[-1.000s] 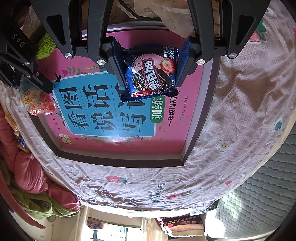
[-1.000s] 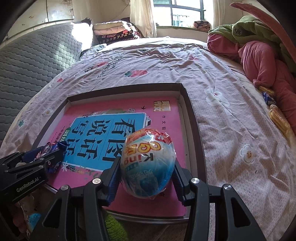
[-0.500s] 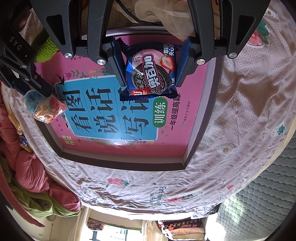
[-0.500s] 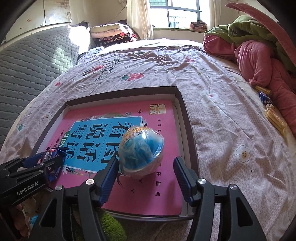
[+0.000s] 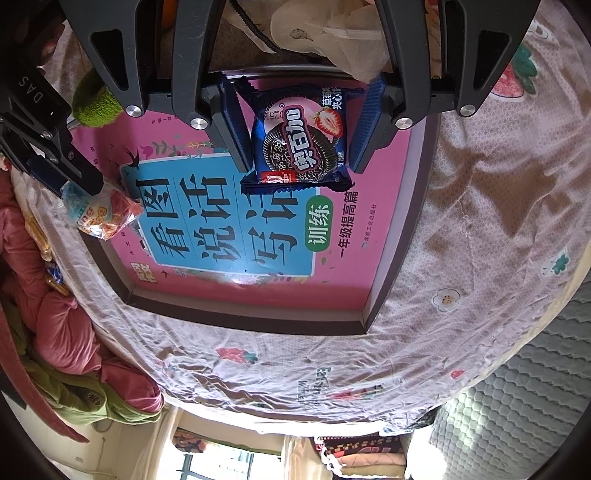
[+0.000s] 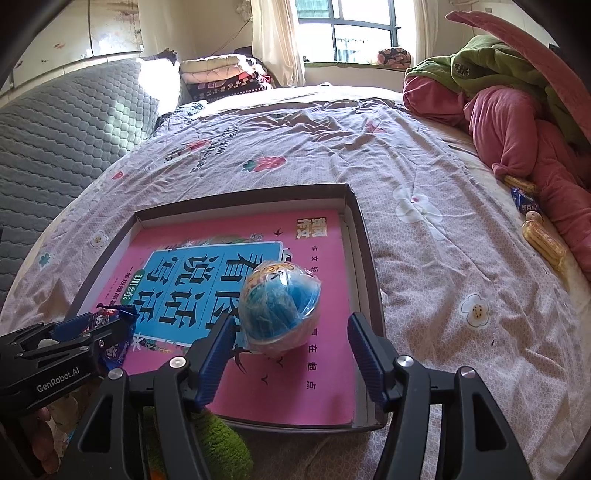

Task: Organize objects
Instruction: 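Open the left tool over the book while the right tool releases the egg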

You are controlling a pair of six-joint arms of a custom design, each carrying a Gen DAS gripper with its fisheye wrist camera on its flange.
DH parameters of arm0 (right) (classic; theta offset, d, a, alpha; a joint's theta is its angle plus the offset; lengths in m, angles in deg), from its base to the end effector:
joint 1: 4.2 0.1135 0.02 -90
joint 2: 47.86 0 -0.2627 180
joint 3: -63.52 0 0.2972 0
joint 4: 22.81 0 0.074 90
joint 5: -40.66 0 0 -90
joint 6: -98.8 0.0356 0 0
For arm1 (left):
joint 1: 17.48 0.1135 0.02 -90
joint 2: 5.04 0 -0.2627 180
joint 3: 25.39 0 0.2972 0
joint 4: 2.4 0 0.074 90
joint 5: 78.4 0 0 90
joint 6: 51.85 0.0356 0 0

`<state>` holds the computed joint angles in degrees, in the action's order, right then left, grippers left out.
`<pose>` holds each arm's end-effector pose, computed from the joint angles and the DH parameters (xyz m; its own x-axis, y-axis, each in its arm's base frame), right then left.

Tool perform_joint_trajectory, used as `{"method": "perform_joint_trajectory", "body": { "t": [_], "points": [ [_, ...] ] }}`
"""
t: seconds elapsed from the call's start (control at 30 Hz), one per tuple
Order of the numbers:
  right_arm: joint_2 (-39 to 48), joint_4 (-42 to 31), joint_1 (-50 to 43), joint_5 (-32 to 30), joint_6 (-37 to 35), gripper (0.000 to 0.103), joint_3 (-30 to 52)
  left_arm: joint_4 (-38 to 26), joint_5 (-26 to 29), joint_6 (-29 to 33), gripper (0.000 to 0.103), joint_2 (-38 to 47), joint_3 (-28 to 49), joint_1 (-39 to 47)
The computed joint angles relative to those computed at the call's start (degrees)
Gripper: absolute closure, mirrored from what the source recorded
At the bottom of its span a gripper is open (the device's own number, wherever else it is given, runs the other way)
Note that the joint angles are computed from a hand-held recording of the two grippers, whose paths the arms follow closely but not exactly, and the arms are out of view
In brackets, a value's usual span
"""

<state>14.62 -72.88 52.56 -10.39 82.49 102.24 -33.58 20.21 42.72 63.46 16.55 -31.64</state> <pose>0.1278 0.1541 0.1291 -0.6800 0.3241 -0.6577 0.3496 0.9318 0.0977 0.2390 -0.0658 0.1327 -0.7919 0.2810 -0.5422 0.3837 0.9197 -0.0837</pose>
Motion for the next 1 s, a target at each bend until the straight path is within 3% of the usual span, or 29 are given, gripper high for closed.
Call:
{"method": "perform_joint_trajectory", "body": {
  "t": [0.47,1.0],
  "points": [
    [-1.49,-3.21,3.30,2.79,1.88,0.035,1.11,-2.32,2.78,1.35,0.037,-5.30,-1.15,2.07],
    [-0.61,-11.18,10.48,7.98,9.26,0.034,4.94,-8.65,7.70,4.09,0.036,-18.63,-3.60,6.75]
  ]
}}
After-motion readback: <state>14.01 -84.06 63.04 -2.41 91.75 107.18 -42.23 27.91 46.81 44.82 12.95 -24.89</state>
